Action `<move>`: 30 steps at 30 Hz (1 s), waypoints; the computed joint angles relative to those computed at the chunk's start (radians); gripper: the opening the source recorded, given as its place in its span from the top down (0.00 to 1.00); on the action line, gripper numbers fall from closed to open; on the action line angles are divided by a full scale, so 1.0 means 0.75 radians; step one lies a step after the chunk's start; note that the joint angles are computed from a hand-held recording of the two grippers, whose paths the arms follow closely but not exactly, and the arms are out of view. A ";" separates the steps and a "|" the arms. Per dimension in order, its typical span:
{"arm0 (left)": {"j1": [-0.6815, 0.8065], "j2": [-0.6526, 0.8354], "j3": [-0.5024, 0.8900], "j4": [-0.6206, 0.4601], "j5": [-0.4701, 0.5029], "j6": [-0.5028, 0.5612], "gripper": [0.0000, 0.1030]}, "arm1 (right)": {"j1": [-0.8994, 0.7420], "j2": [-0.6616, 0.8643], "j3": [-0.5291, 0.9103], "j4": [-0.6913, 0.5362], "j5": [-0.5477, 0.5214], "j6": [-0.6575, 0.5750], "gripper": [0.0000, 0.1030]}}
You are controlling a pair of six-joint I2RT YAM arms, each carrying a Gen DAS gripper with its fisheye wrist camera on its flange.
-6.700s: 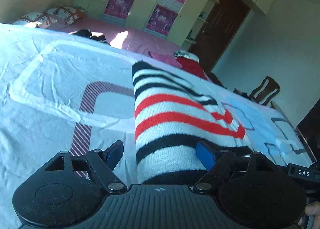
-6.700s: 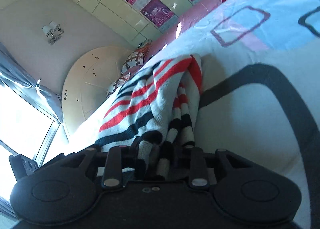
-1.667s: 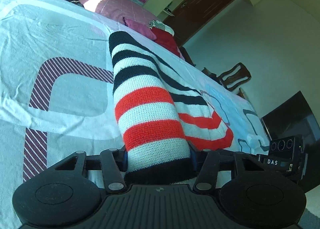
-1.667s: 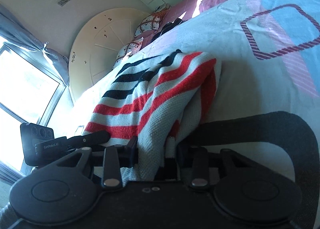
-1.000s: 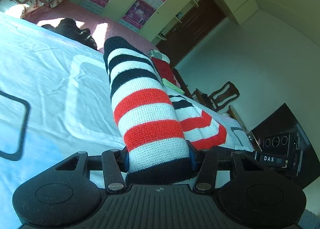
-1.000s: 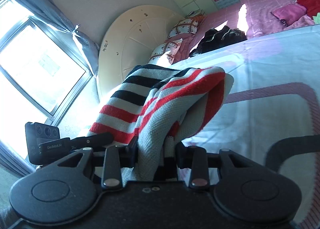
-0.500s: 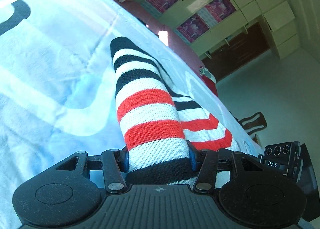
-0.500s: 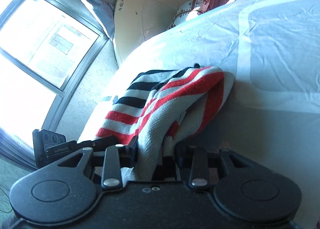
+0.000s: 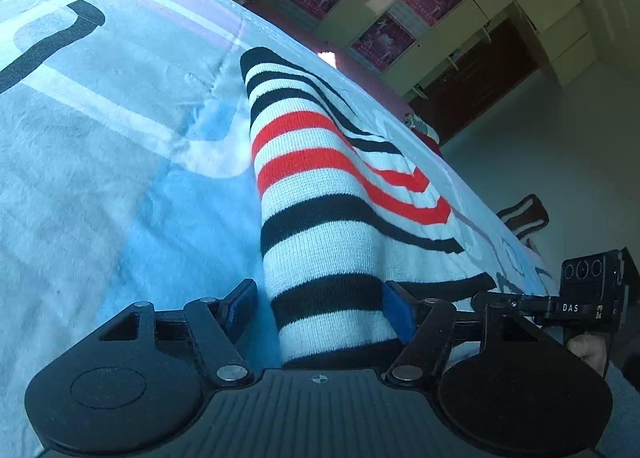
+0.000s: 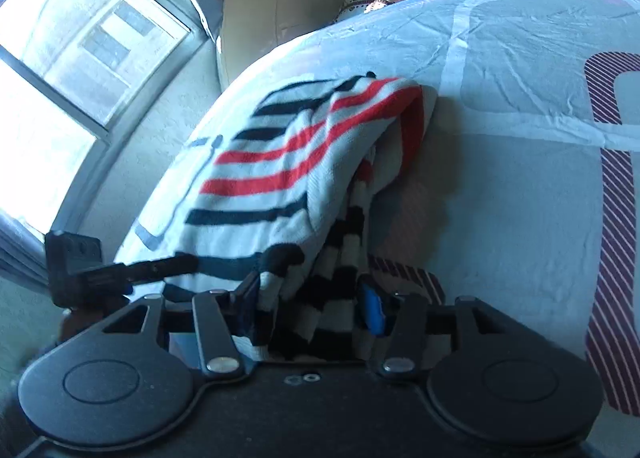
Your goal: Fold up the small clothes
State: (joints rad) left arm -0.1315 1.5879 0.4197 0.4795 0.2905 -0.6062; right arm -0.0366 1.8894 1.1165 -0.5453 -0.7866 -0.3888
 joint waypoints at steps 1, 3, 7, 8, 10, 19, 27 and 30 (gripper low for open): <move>-0.020 0.001 -0.025 0.034 -0.032 0.008 0.34 | -0.003 -0.009 -0.047 0.053 0.056 -0.029 0.52; -0.006 -0.009 -0.072 0.080 -0.063 0.058 0.34 | -0.068 0.020 -0.091 0.102 -0.033 -0.046 0.54; -0.054 -0.148 -0.090 -0.078 -0.189 0.115 0.34 | -0.030 -0.074 -0.166 0.176 0.060 -0.033 0.55; -0.092 -0.171 -0.084 -0.121 -0.251 0.125 0.34 | -0.020 -0.089 -0.181 0.195 0.082 -0.026 0.55; -0.145 -0.238 -0.107 -0.177 -0.338 0.138 0.34 | -0.025 -0.103 -0.188 0.191 0.091 0.021 0.54; -0.735 -0.748 -0.063 -0.879 -1.085 -0.173 0.25 | -0.100 -0.675 -0.485 0.217 0.155 0.154 0.12; -1.380 -0.560 0.349 -1.578 -1.566 -0.770 0.00 | -0.343 -1.321 -0.658 -0.128 0.118 -0.026 0.01; -1.623 -0.446 0.509 -1.881 -1.672 -1.123 0.00 | -0.599 -1.531 -0.629 -0.460 0.012 -0.279 0.00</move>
